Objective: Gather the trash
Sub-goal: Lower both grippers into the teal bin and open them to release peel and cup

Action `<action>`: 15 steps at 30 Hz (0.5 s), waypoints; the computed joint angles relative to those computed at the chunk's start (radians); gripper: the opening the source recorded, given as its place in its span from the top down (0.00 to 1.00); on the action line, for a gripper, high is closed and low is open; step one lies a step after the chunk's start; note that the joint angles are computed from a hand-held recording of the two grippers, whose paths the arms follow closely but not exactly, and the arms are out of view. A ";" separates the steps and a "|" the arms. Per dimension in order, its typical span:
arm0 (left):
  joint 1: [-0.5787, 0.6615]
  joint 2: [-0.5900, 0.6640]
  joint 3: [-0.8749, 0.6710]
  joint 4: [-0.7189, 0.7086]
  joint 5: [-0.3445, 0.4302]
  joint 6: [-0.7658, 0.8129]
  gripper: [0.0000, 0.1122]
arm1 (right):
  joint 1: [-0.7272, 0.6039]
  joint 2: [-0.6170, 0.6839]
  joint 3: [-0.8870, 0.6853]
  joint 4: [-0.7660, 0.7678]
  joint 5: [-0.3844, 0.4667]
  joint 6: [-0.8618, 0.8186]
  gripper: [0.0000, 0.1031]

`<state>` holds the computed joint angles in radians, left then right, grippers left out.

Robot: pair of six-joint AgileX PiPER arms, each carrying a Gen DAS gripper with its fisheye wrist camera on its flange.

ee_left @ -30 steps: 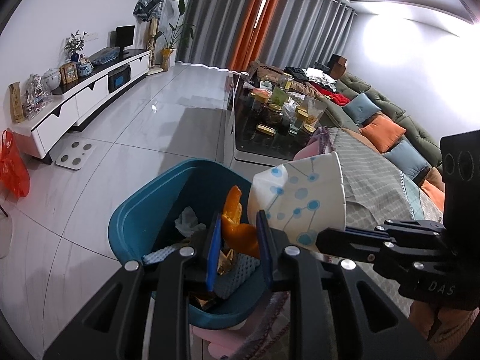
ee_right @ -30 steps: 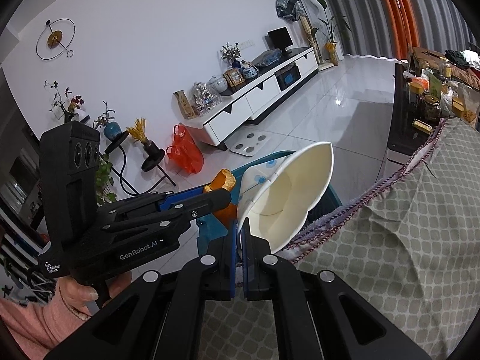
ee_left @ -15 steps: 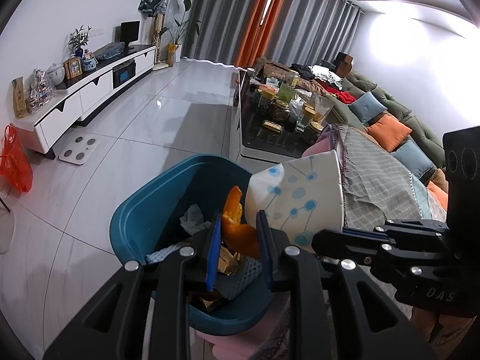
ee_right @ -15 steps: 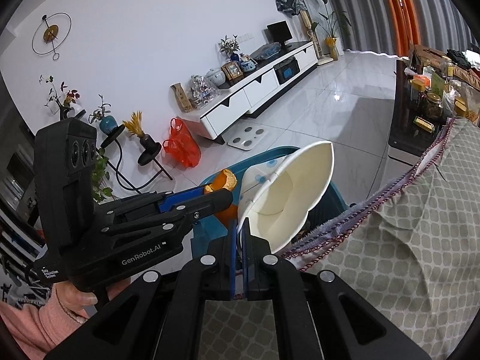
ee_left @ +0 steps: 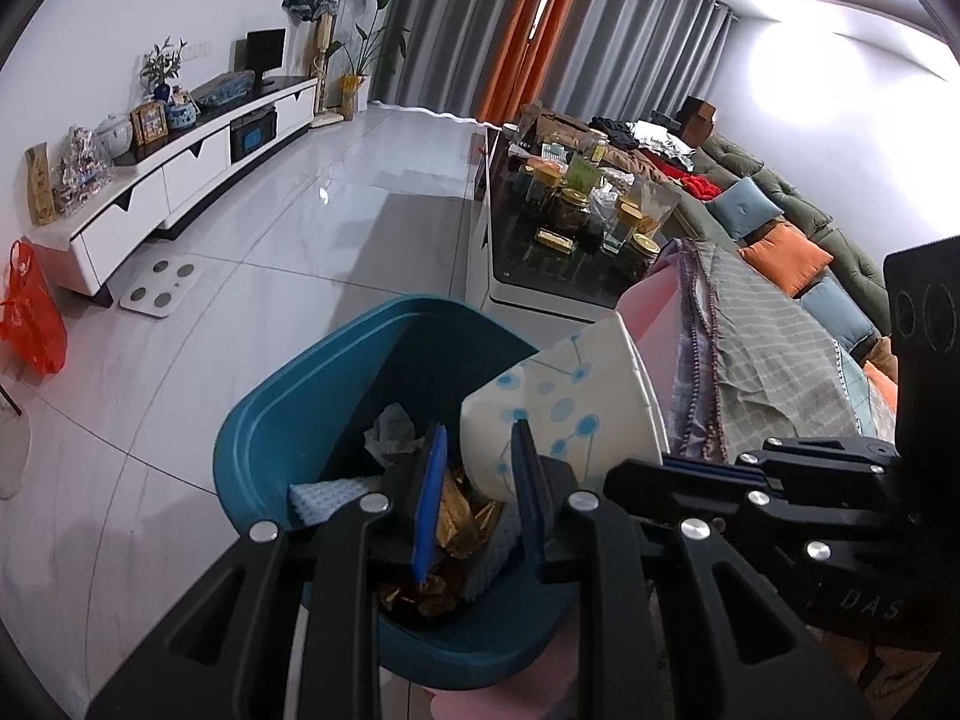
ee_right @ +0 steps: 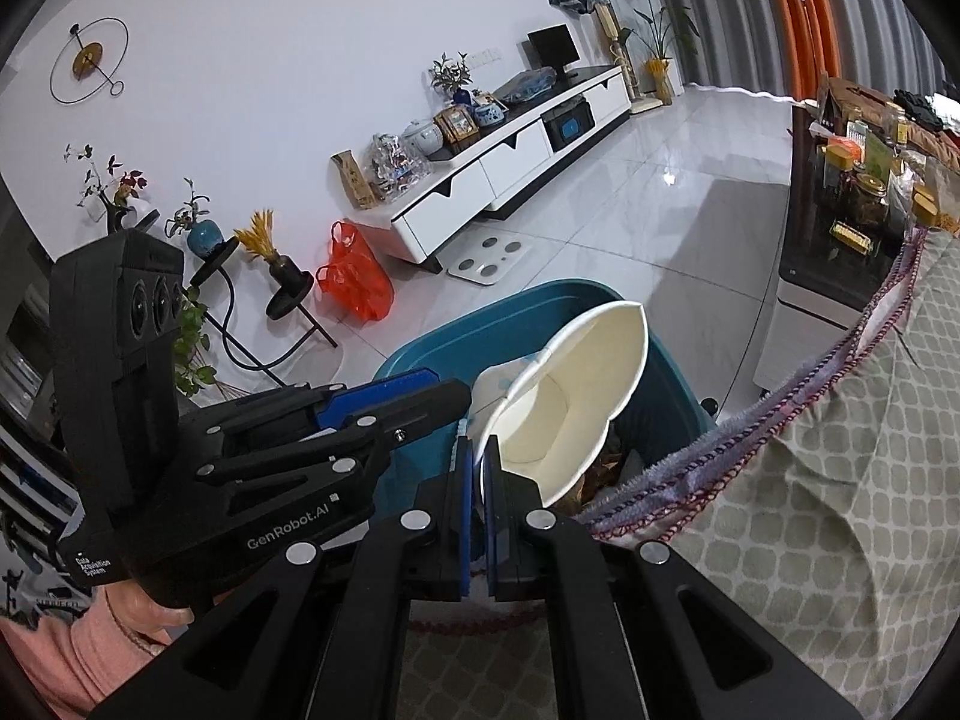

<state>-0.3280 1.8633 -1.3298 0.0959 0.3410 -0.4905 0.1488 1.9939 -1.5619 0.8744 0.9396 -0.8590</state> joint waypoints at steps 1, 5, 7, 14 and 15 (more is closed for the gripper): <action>0.003 0.003 0.001 -0.002 0.000 -0.001 0.79 | 0.004 0.006 -0.009 -0.008 0.000 0.008 0.96; 0.005 0.001 0.009 0.008 0.002 -0.014 0.79 | 0.012 0.023 -0.031 -0.023 -0.003 0.029 0.95; 0.004 -0.004 0.015 0.024 0.000 -0.030 0.79 | 0.016 0.032 -0.042 -0.028 -0.003 0.043 0.94; 0.000 -0.023 0.031 0.088 -0.002 -0.101 0.70 | 0.013 0.035 -0.042 -0.016 -0.004 0.046 0.89; 0.001 -0.026 0.032 0.094 -0.001 -0.106 0.64 | 0.009 0.028 -0.030 -0.005 -0.009 0.039 0.83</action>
<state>-0.3265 1.8375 -1.2975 0.1901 0.3399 -0.5961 0.1582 2.0220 -1.5915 0.8691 0.9311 -0.8200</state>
